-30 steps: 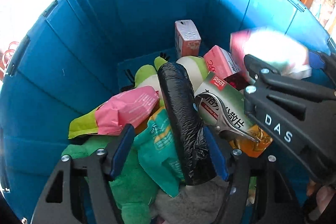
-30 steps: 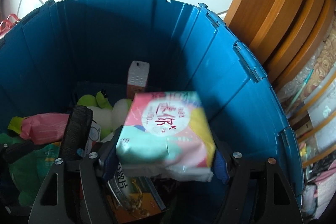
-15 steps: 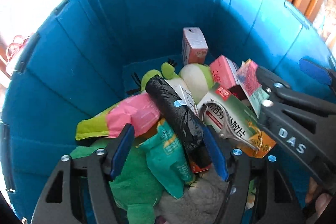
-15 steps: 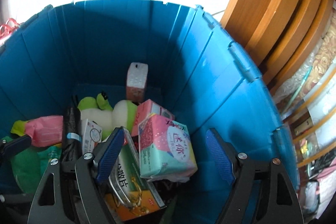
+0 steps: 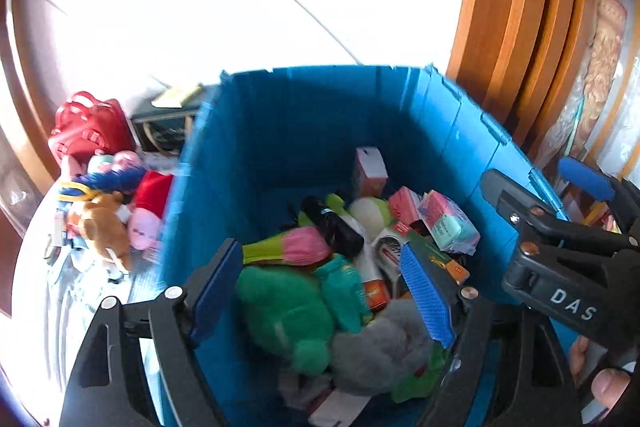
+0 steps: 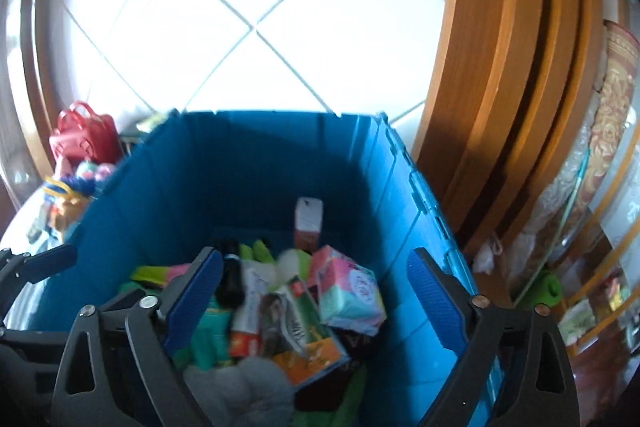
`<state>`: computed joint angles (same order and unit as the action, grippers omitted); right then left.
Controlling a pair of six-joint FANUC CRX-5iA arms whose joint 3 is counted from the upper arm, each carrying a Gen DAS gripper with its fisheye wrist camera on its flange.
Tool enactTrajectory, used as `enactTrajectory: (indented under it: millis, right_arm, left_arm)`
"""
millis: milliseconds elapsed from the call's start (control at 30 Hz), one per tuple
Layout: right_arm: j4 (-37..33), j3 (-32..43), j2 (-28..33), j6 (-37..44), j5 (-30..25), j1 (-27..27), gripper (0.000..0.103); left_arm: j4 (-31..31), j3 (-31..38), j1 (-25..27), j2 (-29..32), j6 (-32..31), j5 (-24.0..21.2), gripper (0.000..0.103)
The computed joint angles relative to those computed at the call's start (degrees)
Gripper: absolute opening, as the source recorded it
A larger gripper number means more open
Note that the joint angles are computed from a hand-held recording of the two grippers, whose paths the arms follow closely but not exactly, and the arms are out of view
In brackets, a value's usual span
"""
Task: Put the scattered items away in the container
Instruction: 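Withdraw both tools from the blue box back to the bed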
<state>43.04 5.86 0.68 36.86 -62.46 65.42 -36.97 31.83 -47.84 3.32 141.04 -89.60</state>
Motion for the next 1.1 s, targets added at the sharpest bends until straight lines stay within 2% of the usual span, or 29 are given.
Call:
enactTrajectory:
  millis: [100, 167, 267, 467, 600, 733, 833, 900, 1000, 1100]
  right_arm:
    - [4.6, -2.1, -1.7, -5.2, 0.0, 3.3, 0.100]
    - [8.1, -3.3, -2.4, -9.4, -0.1, 5.5, 0.100]
    - [14.5, -3.7, -1.3, -17.2, -4.6, 9.0, 0.102]
    - [15.9, 0.6, 3.8, -24.6, -14.8, 16.2, 0.102]
    - [15.5, 4.6, 8.5, -28.6, -19.9, 20.8, 0.102]
    - [15.2, 9.9, 13.6, -28.6, -23.0, 23.3, 0.102]
    - [15.0, 13.3, 16.5, -27.8, -22.8, 24.0, 0.102]
    - [15.6, 14.7, 18.0, -27.2, -21.4, 24.2, 0.102]
    - [16.1, 15.6, 19.5, -26.7, -17.1, 23.7, 0.102]
    - [15.9, 17.0, 21.1, -26.2, -11.5, 22.9, 0.102]
  left_arm:
    - [-3.9, -3.3, -2.6, -4.3, 2.0, -0.3, 0.084]
    - [-4.6, -5.9, -2.9, -7.4, 1.9, 0.6, 0.093]
    - [-2.5, -10.6, -1.2, -12.2, 0.1, 3.5, 0.093]
    - [-1.5, -19.4, -0.6, -22.2, -6.0, 6.5, 0.093]
    - [2.6, -25.6, 3.3, -29.4, -9.4, 8.0, 0.093]
    - [3.8, -29.8, 6.3, -35.2, -10.4, 7.8, 0.093]
    - [3.7, -31.9, 8.4, -38.4, -10.5, 7.4, 0.093]
    - [-0.2, -32.3, 6.5, -39.7, -8.6, 5.1, 0.093]
    - [-4.7, -33.4, 4.9, -41.7, -6.7, 1.4, 0.093]
    - [-7.5, -35.1, 5.7, -44.3, -7.0, -1.0, 0.093]
